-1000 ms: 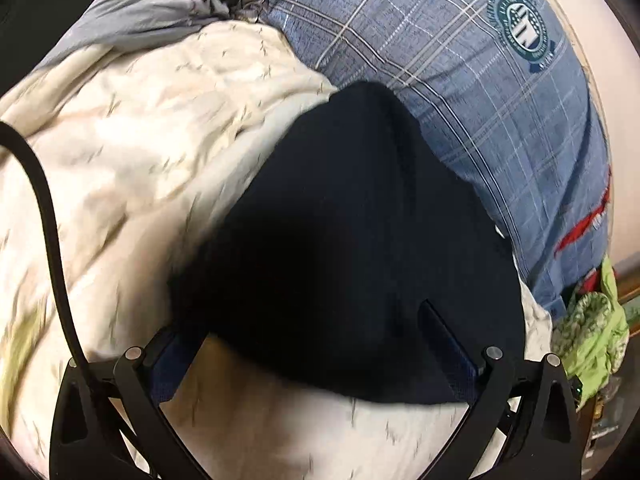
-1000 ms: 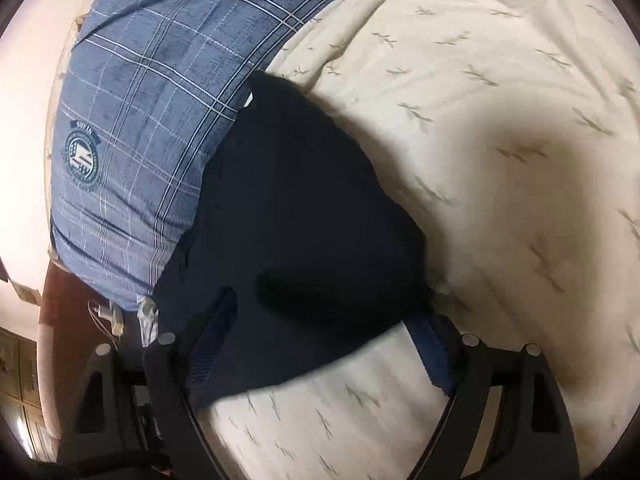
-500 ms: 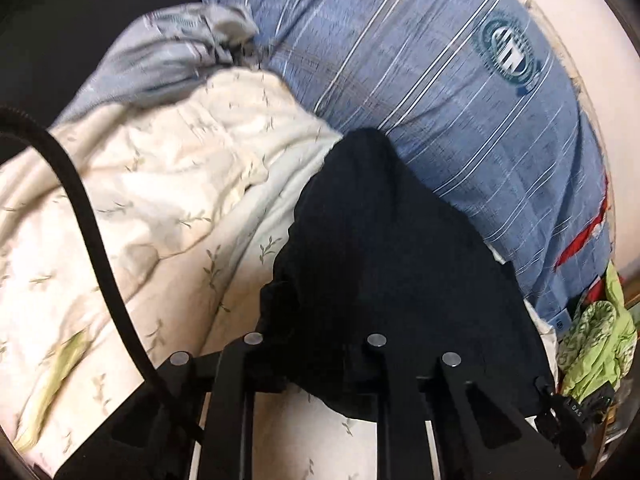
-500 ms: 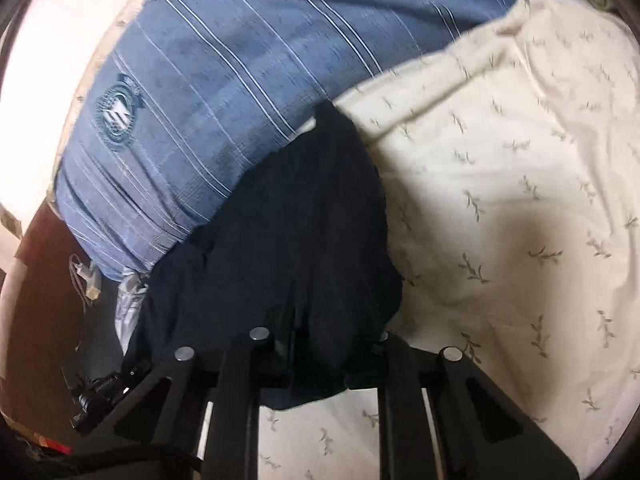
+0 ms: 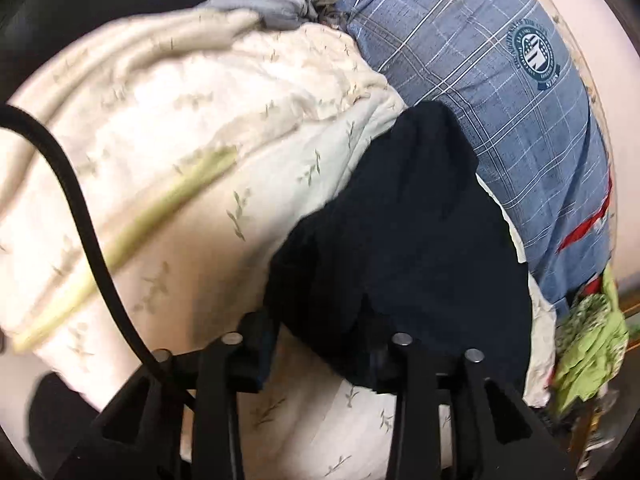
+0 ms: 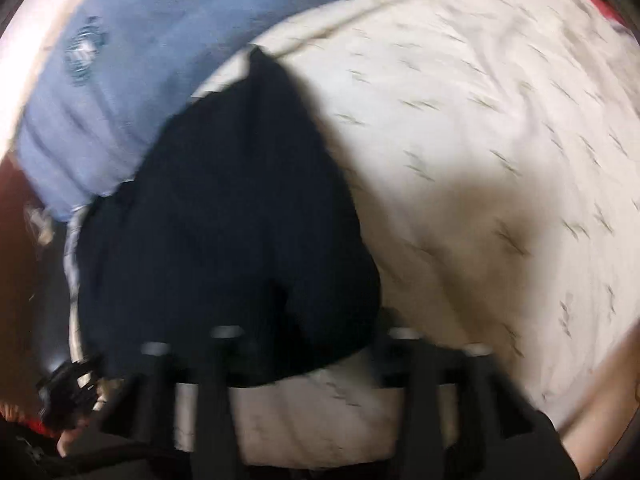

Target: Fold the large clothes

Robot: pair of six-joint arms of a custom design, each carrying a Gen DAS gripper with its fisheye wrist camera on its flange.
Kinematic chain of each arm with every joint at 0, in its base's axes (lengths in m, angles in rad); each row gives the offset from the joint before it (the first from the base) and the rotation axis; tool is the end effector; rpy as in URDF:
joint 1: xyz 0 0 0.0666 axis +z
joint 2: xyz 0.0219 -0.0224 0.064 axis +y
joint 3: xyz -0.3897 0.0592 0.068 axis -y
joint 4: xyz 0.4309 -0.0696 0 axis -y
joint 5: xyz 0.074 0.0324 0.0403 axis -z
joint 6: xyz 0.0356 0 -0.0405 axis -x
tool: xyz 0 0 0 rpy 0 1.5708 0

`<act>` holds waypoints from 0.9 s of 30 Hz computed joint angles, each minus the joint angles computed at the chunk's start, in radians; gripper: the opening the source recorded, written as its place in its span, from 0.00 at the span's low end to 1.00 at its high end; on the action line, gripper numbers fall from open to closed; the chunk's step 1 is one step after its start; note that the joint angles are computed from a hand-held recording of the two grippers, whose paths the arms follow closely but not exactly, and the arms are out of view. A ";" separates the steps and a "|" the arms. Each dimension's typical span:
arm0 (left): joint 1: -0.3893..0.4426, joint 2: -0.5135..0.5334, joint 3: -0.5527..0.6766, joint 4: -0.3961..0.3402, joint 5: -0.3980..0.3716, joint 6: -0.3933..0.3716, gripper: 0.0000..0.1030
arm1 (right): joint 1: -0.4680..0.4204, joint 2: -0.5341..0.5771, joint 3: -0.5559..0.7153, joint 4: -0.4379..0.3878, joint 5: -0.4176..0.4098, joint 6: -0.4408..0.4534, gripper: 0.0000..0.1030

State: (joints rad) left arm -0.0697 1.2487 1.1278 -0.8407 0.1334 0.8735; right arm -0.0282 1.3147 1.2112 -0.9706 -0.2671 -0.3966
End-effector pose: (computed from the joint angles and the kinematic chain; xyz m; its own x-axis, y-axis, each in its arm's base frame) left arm 0.4517 -0.0367 0.3801 -0.6365 -0.7172 -0.2838 -0.5341 0.6753 -0.5087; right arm 0.4691 -0.0042 0.3850 -0.8487 0.3967 -0.3499 0.2486 0.8830 0.3981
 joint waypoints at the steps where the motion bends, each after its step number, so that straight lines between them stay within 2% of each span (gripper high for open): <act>1: -0.005 -0.005 0.015 -0.030 -0.045 0.004 0.50 | 0.000 -0.013 0.003 -0.006 0.019 0.010 0.52; 2: -0.012 -0.011 0.038 -0.081 -0.127 0.015 0.59 | 0.005 -0.028 0.009 -0.014 0.055 0.028 0.52; 3: -0.021 -0.024 0.058 -0.114 -0.214 0.029 0.61 | 0.016 -0.053 0.017 -0.017 0.130 0.052 0.52; 4: -0.025 -0.037 0.070 -0.113 -0.263 0.030 0.61 | 0.028 -0.068 0.023 -0.017 0.192 0.065 0.53; 6: -0.024 -0.034 0.115 -0.085 -0.280 -0.019 0.67 | 0.061 -0.097 0.038 0.009 0.295 0.104 0.55; 8: -0.020 0.006 0.172 -0.018 -0.209 -0.095 0.86 | 0.079 -0.108 0.045 0.057 0.252 0.134 0.67; 9: -0.013 0.067 0.233 0.013 -0.102 -0.148 0.88 | 0.092 -0.100 0.055 0.086 0.180 0.147 0.69; 11: -0.009 0.182 0.341 0.025 0.050 -0.204 0.89 | 0.126 -0.066 0.080 0.097 0.128 0.161 0.70; 12: -0.012 0.256 0.411 0.002 0.104 -0.235 0.89 | 0.148 -0.038 0.098 0.099 0.122 0.170 0.70; 13: -0.016 0.305 0.459 -0.019 0.125 -0.245 0.89 | 0.169 -0.004 0.111 0.116 0.103 0.173 0.70; 15: -0.022 0.456 0.608 -0.103 0.196 -0.298 0.89 | 0.191 0.061 0.139 0.109 0.083 0.171 0.70; 16: -0.028 0.549 0.710 -0.190 0.178 -0.357 0.88 | 0.201 0.088 0.152 0.097 0.073 0.166 0.70; 17: -0.032 0.619 0.796 -0.262 0.130 -0.397 0.82 | 0.202 0.118 0.165 0.080 0.061 0.164 0.70; 19: -0.037 0.744 0.943 -0.378 -0.036 -0.493 0.76 | 0.201 0.162 0.176 0.055 0.088 0.168 0.69; 20: -0.034 0.792 1.004 -0.413 -0.121 -0.531 0.79 | 0.201 0.158 0.165 0.064 0.102 0.182 0.68; 21: -0.021 0.841 1.063 -0.433 -0.195 -0.563 0.80 | 0.196 0.151 0.156 0.069 0.110 0.212 0.67; 22: -0.007 0.862 1.089 -0.438 -0.206 -0.565 0.80 | 0.200 0.152 0.163 0.061 0.121 0.227 0.67; 23: 0.005 0.900 1.149 -0.475 -0.263 -0.552 0.74 | 0.199 0.152 0.166 0.056 0.131 0.245 0.67; 24: 0.019 0.928 1.202 -0.510 -0.315 -0.535 0.72 | 0.197 0.153 0.167 0.053 0.137 0.256 0.67; 26: 0.044 0.905 1.194 -0.487 -0.324 -0.494 0.71 | 0.202 0.150 0.172 0.048 0.135 0.244 0.67; 27: 0.053 0.852 1.137 -0.423 -0.309 -0.468 0.71 | 0.201 0.153 0.176 0.048 0.135 0.240 0.67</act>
